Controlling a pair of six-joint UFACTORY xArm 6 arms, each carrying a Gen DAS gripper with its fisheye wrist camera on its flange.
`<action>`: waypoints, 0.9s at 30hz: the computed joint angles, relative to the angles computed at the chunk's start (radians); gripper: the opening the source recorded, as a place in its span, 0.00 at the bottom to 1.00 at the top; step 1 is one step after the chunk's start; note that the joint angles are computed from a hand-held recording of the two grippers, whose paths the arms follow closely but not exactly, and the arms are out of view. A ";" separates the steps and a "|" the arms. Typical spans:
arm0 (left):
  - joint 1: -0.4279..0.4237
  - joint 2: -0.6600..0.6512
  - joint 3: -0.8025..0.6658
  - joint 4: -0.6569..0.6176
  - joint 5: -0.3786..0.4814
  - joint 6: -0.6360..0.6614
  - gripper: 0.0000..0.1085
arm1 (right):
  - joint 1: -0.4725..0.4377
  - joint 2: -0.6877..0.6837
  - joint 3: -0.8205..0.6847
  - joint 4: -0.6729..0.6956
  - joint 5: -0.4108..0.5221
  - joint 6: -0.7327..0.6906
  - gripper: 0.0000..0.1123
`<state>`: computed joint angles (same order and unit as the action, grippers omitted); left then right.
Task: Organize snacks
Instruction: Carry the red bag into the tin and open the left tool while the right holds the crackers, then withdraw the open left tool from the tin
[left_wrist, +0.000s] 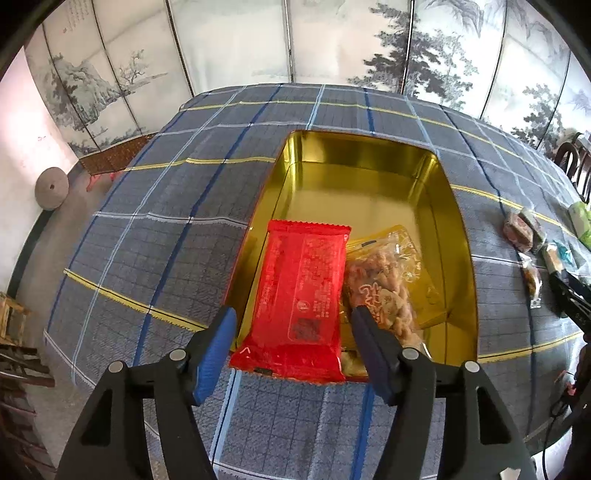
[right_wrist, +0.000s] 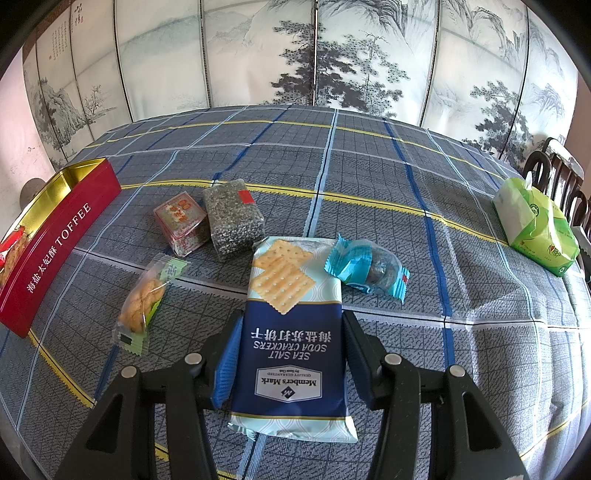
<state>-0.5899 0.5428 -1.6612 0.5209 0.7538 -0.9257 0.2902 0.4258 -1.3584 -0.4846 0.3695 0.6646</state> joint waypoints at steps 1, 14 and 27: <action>-0.002 -0.001 -0.002 0.001 0.001 -0.001 0.58 | 0.000 0.000 0.000 0.000 0.000 0.000 0.47; -0.053 -0.123 0.120 0.135 0.000 -0.120 0.66 | 0.001 0.000 0.000 -0.005 0.001 0.004 0.47; -0.068 -0.190 0.227 0.137 -0.014 -0.181 0.70 | 0.011 0.012 -0.053 0.033 0.103 0.017 0.45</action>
<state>-0.6584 0.3533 -1.4345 0.6575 0.7393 -1.1063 0.3016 0.4373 -1.4109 -0.4511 0.4725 0.6815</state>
